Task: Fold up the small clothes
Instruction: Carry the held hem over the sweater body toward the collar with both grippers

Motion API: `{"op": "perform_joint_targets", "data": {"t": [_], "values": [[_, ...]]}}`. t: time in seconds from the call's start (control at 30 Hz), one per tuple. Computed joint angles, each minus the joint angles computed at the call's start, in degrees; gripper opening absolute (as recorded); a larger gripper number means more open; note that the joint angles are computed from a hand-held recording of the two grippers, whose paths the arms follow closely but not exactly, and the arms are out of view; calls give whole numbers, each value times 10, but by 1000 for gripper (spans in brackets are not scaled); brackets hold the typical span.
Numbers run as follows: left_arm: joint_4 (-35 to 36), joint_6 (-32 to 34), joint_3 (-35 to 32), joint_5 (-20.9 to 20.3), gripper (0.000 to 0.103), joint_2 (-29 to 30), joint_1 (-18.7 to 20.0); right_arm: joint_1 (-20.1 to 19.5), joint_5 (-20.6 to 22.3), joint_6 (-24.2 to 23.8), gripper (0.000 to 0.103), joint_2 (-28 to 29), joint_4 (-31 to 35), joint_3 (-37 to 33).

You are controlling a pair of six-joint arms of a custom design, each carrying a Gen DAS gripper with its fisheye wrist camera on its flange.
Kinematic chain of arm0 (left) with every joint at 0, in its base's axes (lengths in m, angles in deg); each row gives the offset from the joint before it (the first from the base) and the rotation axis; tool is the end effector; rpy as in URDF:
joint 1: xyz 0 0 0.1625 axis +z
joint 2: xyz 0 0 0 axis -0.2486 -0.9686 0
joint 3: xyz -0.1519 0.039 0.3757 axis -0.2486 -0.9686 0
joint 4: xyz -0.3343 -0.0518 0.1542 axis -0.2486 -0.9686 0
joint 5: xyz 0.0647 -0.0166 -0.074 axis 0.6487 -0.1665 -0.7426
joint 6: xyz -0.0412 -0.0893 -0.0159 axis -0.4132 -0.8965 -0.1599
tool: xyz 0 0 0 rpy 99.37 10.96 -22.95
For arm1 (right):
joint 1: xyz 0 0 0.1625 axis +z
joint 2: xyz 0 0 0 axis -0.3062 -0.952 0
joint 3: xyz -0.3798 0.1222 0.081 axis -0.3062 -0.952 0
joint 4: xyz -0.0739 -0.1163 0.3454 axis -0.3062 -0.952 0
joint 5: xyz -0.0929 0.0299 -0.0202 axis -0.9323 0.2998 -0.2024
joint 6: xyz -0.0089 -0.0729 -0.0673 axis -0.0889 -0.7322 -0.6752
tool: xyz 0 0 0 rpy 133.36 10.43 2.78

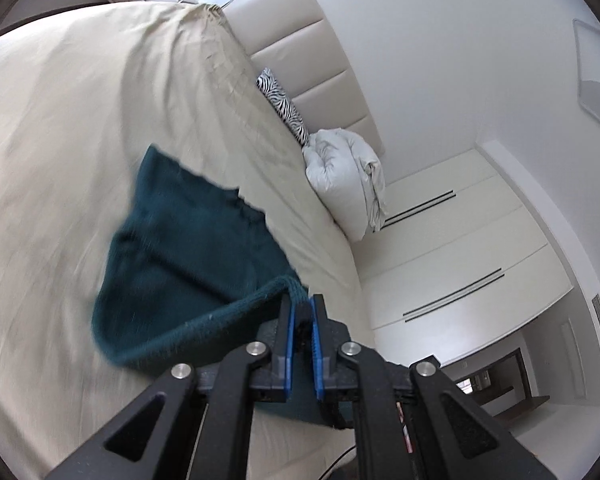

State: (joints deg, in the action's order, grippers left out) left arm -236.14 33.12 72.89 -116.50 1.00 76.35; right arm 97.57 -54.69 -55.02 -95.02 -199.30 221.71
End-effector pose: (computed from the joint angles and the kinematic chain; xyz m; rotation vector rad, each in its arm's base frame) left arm -0.1522 -0.5226 0.2456 -0.2869 -2.6661 0.5432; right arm 0.0680 -0.2920 0.3579 -0.4449 -2.5255 1.4968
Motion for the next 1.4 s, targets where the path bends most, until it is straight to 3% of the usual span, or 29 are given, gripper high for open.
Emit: {"op": "perform_joint_targets", "data": {"t": [0.13, 0.3, 0.53, 0.7, 0.77, 0.83, 0.9, 0.97, 1.07, 1.1, 1.13, 1.17, 1.4], "values": [[0, -8, -68, 2, 8, 60, 11, -11, -16, -11, 6, 69, -2, -73], [21, -1, -160, 33, 8, 135, 22, -26, -40, -14, 6, 144, -3, -147], [54, 4, -277, 77, 2, 224, 40, -64, -40, -7, 6, 237, 19, -254], [73, 24, -321, 113, 2, 262, 47, -79, -43, -8, 6, 302, 54, -331], [67, 35, -314, 121, 3, 263, 46, -79, -66, -7, 6, 325, 56, -348], [67, 44, -302, 138, 14, 260, 44, -87, -65, 1, 6, 337, 62, -357], [72, 56, -290, 155, 63, 255, 40, -102, -49, 21, 7, 342, 74, -363], [52, 72, -266, 184, 75, 247, 33, -108, -40, 23, 9, 342, 74, -360], [58, 107, -256, 216, 75, 242, 25, -94, -63, -3, 24, 342, 54, -348], [62, 118, -256, 229, 75, 242, 22, -87, -74, -13, 34, 341, 45, -341], [66, 136, -256, 249, 75, 244, 16, -77, -93, -22, 52, 342, 38, -339], [74, 149, -261, 259, 74, 247, 12, -70, -105, -24, 59, 341, 28, -333], [136, 208, -304, 338, 51, 286, -7, -38, -130, -57, 63, 318, -7, -287]]}}
